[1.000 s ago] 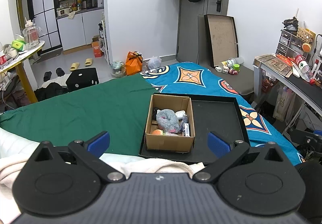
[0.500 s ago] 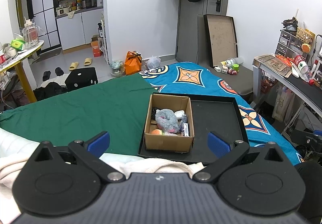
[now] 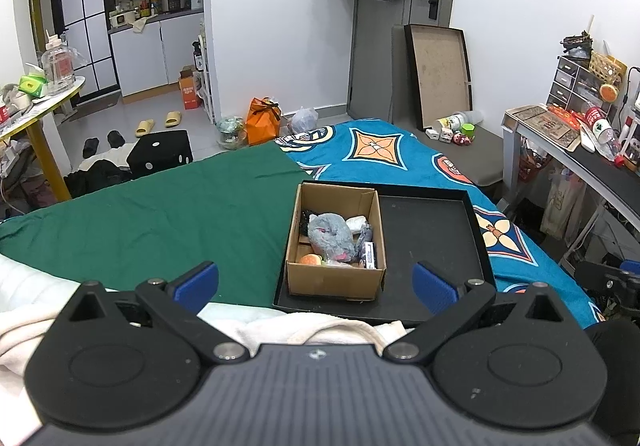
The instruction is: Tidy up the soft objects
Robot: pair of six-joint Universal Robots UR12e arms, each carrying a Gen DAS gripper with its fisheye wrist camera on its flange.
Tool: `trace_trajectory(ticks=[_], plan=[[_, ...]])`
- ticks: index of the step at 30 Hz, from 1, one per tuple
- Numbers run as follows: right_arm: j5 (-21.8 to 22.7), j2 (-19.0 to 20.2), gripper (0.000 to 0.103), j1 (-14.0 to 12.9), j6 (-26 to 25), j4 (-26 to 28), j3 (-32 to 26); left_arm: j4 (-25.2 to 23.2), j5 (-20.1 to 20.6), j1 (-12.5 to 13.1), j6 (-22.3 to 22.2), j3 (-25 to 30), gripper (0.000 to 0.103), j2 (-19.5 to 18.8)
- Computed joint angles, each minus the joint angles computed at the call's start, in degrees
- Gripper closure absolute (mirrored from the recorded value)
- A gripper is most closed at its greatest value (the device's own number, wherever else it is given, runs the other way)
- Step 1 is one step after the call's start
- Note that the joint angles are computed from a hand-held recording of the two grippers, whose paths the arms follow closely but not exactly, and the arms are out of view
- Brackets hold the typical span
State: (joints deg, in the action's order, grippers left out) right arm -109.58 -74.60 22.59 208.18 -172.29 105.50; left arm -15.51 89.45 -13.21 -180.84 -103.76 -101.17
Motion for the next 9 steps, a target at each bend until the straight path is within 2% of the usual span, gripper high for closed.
trace_trajectory(ticks=[9], plan=[[0.26,0.44,0.000,-0.05,-0.54,1.80,-0.52,-0.13,-0.96,-0.07,0.01,0.47,0.001,-0.65]])
